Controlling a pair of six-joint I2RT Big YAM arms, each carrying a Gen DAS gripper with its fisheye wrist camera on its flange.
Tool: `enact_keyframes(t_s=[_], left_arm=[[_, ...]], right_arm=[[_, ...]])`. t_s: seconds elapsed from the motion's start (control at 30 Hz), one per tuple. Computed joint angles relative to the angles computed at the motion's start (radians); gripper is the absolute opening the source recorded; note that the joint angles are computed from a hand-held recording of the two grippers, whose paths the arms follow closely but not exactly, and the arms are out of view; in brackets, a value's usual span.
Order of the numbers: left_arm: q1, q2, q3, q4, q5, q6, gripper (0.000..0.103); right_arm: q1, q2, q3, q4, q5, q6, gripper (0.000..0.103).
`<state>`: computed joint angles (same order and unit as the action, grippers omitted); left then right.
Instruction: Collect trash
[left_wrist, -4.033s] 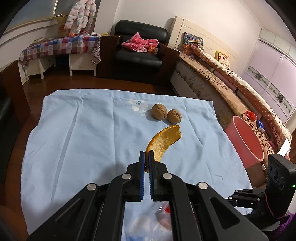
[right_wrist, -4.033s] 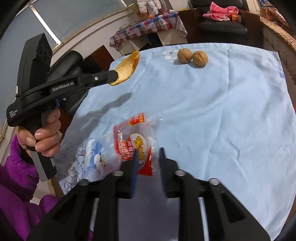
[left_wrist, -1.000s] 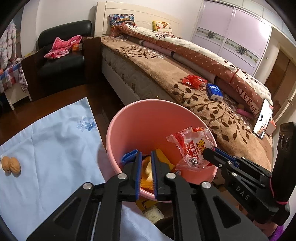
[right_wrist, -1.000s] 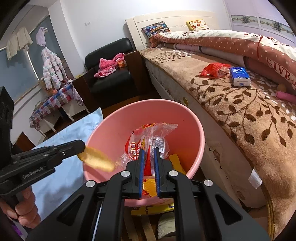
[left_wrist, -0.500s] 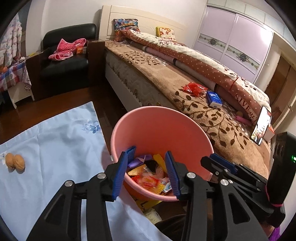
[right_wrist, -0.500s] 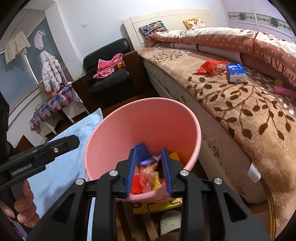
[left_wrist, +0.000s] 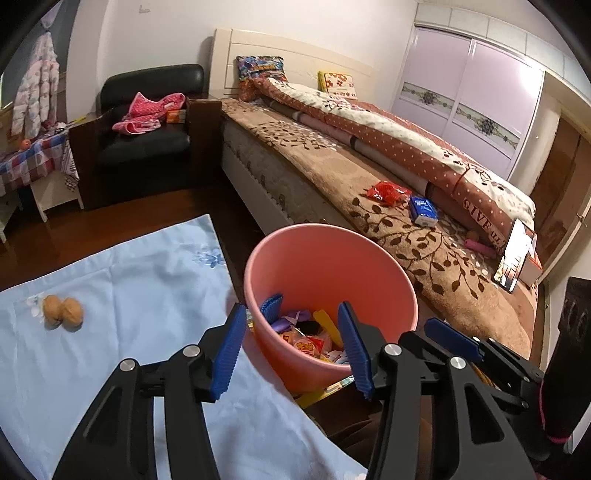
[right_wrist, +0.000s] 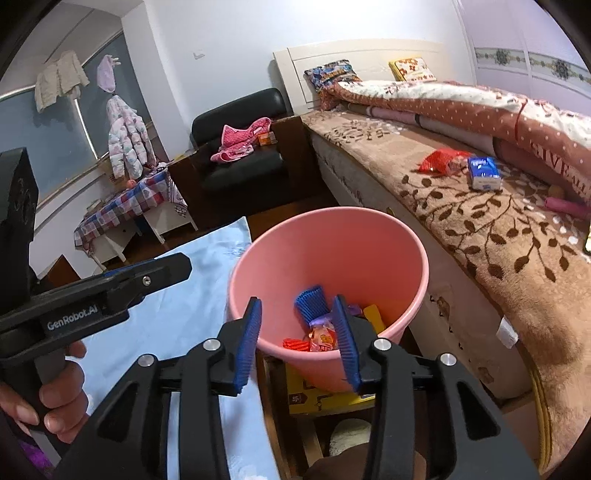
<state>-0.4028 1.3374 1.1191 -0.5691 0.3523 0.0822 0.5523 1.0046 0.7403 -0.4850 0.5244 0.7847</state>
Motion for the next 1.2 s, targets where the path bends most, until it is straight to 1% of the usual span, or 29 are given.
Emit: enact_keyframes(t_s=[0.07, 0.1, 0.17, 0.2, 0.3, 0.5, 0.53, 0.57, 0.63, 0.83, 1.2], left_arm=[[0.006, -0.018, -0.012, 0.003, 0.003, -0.006, 0.056], [0.008, -0.025, -0.017, 0.003, 0.004, -0.006, 0.059], [0.013, -0.043, -0.030, 0.004, 0.002, -0.008, 0.065], [0.016, -0.051, -0.036, 0.005, 0.002, -0.008, 0.066], [0.025, -0.075, -0.051, 0.010, -0.001, -0.009, 0.066], [0.046, -0.121, -0.085, 0.040, -0.016, 0.000, 0.067], [0.051, -0.127, -0.090, 0.044, -0.018, 0.000, 0.067], [0.056, -0.132, -0.094, 0.049, -0.021, 0.000, 0.067], [0.066, -0.140, -0.102, 0.056, -0.026, -0.001, 0.067], [0.096, -0.137, -0.107, 0.054, -0.021, -0.008, 0.067], [0.126, -0.131, -0.107, 0.064, -0.014, -0.024, 0.066]], right_arm=[[0.023, -0.003, 0.009, -0.018, 0.025, 0.009, 0.045], [0.030, -0.005, 0.011, -0.023, 0.034, 0.011, 0.047], [0.052, -0.006, 0.020, -0.042, 0.064, 0.027, 0.054], [0.060, -0.006, 0.023, -0.049, 0.076, 0.035, 0.056], [0.086, -0.004, 0.033, -0.067, 0.106, 0.050, 0.057], [0.126, 0.009, 0.050, -0.072, 0.139, 0.063, 0.057], [0.137, 0.013, 0.054, -0.074, 0.150, 0.067, 0.059], [0.143, 0.017, 0.058, -0.077, 0.157, 0.066, 0.065], [0.153, 0.024, 0.064, -0.078, 0.165, 0.066, 0.070], [0.167, 0.047, 0.084, -0.080, 0.174, 0.066, 0.072], [0.173, 0.077, 0.104, -0.076, 0.176, 0.071, 0.072]])
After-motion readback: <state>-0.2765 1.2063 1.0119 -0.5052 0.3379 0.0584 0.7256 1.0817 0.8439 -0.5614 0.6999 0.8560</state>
